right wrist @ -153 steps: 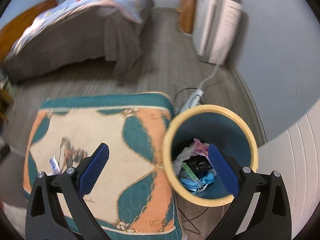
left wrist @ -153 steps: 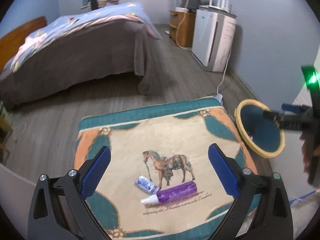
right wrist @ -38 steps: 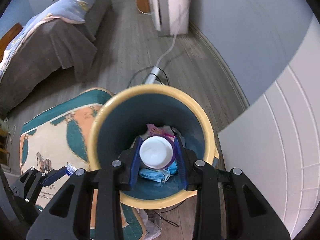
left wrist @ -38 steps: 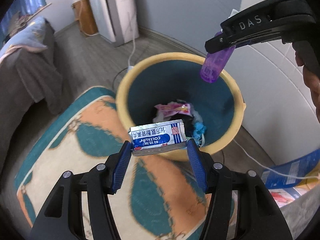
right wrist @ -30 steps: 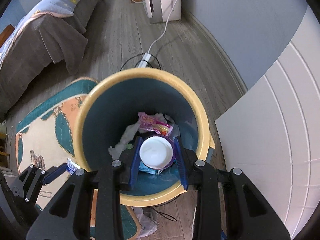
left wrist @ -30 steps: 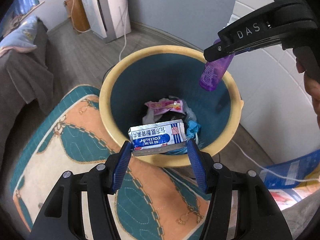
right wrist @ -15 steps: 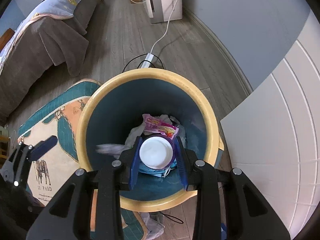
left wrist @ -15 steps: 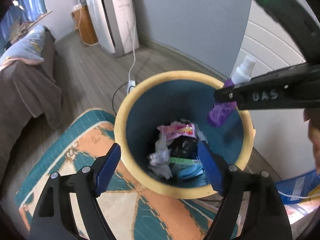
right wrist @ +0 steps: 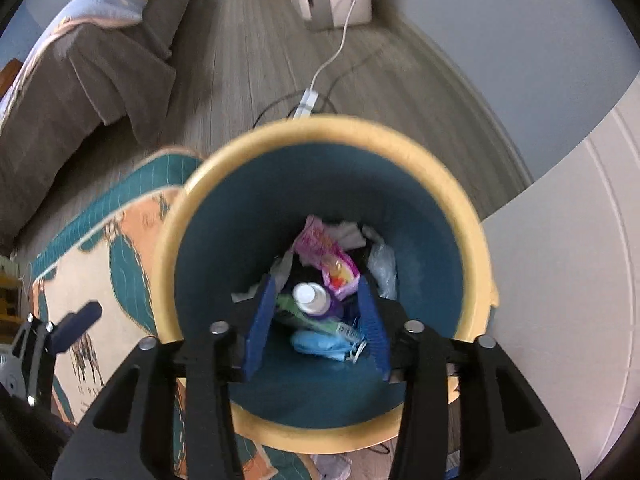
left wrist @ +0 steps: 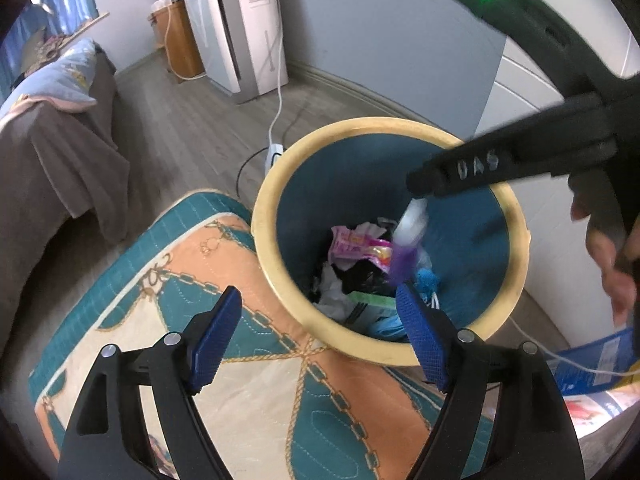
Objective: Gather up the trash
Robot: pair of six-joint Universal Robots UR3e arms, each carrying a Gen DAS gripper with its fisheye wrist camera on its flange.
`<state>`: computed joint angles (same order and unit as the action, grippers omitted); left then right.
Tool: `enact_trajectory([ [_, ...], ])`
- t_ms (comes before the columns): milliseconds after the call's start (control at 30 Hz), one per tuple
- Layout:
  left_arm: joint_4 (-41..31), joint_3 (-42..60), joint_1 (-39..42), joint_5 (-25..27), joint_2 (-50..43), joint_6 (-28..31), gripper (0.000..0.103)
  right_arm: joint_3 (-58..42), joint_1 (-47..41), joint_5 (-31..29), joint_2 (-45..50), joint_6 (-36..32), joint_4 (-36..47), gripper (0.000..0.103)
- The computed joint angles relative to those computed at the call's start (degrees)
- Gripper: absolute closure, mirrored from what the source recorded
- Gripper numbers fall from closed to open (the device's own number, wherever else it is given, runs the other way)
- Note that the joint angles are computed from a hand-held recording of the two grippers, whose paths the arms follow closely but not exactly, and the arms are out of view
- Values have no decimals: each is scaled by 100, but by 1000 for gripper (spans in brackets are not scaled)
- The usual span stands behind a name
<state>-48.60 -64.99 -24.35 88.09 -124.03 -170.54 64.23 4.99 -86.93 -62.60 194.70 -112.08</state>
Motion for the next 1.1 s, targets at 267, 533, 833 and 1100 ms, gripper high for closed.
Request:
enact_trajectory([
  [267, 140, -704, 19, 24, 682, -213, 11, 467, -111, -233, -737, -149, -142, 45],
  [533, 125, -1440, -15, -15, 1956, -275, 9, 1716, -131, -83, -2629, 95, -166, 40],
  [833, -259, -1234, -290, 411, 2805, -749, 5, 3010, -657, 202, -4686, 437, 46, 6],
  [1100, -280, -1503, -223, 532, 2698, -1353, 5, 2952, -53, -486, -4710, 683, 144, 6],
])
